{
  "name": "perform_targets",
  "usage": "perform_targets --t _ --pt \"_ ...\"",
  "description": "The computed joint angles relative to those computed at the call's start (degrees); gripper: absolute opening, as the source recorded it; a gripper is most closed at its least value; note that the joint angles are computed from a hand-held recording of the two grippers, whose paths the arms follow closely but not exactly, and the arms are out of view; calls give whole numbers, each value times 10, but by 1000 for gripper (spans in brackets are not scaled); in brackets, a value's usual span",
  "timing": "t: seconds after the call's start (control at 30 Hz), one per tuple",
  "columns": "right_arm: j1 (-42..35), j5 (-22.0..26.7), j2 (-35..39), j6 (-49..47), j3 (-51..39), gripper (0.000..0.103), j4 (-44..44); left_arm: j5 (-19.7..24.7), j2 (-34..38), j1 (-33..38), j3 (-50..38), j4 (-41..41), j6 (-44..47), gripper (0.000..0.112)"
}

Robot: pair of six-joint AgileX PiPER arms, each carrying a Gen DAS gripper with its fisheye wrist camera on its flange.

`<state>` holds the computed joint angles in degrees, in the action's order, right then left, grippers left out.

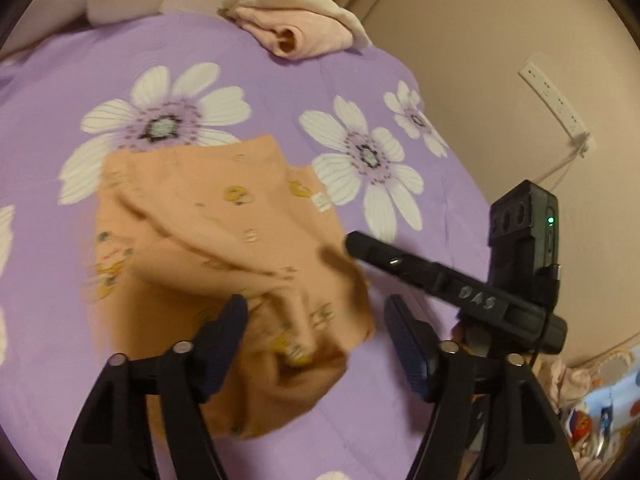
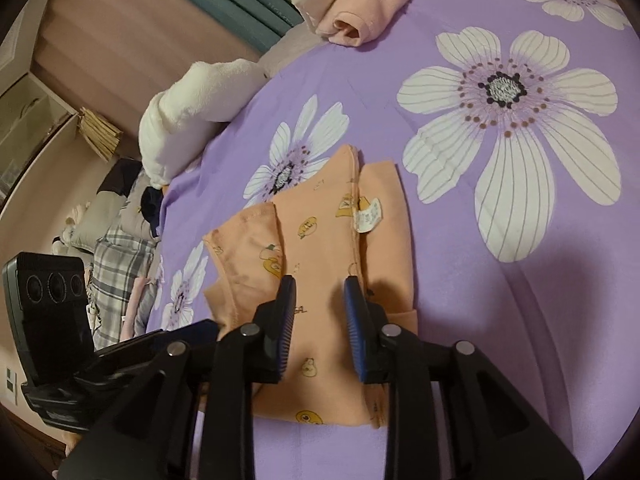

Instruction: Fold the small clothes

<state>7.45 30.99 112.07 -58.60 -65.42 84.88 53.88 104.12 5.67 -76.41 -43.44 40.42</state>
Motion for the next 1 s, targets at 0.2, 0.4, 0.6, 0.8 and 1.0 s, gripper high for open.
perform_targets --t 0.2,0.4,0.6,0.8,1.0 --pt "25 16 -12 -4 -28 53 -81 0 -39 68 81 -16 40 70" --pt "138 -53 -5 162 -120 53 -406 25 -46 158 127 -70 70 70" --pt "213 3 97 339 -280 49 -711 42 -47 189 137 -91 81 70" --pt "168 14 126 351 -305 10 -614 59 -36 205 130 -101 86 70" --pt "45 62 121 258 -235 14 -271 65 -29 214 137 -102 92 70"
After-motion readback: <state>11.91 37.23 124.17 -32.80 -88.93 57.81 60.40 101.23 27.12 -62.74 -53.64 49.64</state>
